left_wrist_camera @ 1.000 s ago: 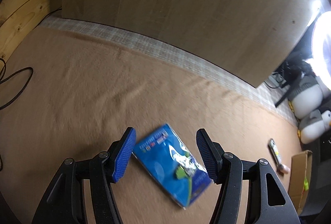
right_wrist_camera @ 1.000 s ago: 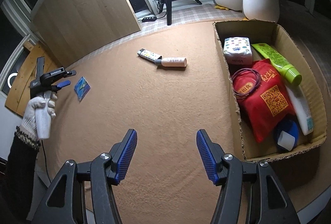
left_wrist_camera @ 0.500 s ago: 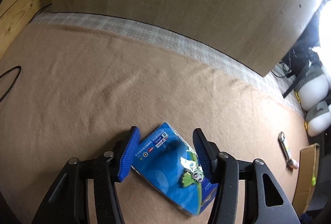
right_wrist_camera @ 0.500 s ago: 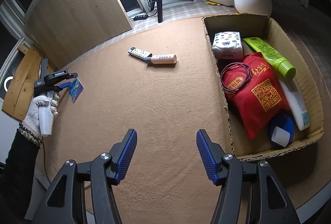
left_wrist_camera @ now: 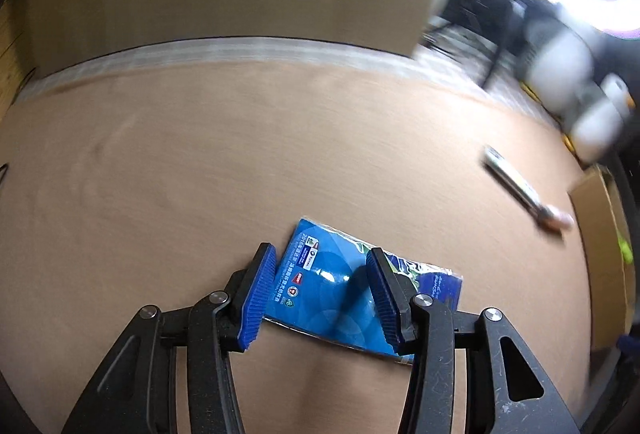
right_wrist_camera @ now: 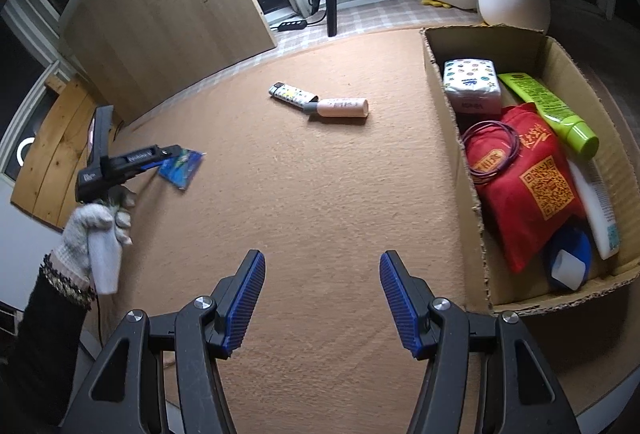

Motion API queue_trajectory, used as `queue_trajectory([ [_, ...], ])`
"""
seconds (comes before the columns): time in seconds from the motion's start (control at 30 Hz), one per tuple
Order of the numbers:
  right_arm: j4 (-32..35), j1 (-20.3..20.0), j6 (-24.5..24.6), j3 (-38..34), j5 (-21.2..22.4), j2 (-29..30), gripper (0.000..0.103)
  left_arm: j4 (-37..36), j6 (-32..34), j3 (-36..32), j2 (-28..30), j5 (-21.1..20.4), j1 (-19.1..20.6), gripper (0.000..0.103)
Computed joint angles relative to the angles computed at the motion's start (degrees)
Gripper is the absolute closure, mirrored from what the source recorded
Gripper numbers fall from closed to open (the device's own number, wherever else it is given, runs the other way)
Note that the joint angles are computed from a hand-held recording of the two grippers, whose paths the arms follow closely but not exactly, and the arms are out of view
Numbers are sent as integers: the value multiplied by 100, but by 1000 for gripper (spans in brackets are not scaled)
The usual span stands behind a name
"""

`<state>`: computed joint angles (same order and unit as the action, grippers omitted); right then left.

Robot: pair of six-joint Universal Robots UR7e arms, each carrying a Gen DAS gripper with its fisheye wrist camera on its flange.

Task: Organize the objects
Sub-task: 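Lift the blue card with the left tool and release it beside the right tool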

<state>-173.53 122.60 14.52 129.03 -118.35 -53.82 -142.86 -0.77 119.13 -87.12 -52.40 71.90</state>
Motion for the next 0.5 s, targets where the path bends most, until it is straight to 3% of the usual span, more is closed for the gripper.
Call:
queue_trajectory([
  [0.5, -144, -77, -158, 166, 198, -50, 47, 128, 18, 860, 9, -678, -973, 53],
])
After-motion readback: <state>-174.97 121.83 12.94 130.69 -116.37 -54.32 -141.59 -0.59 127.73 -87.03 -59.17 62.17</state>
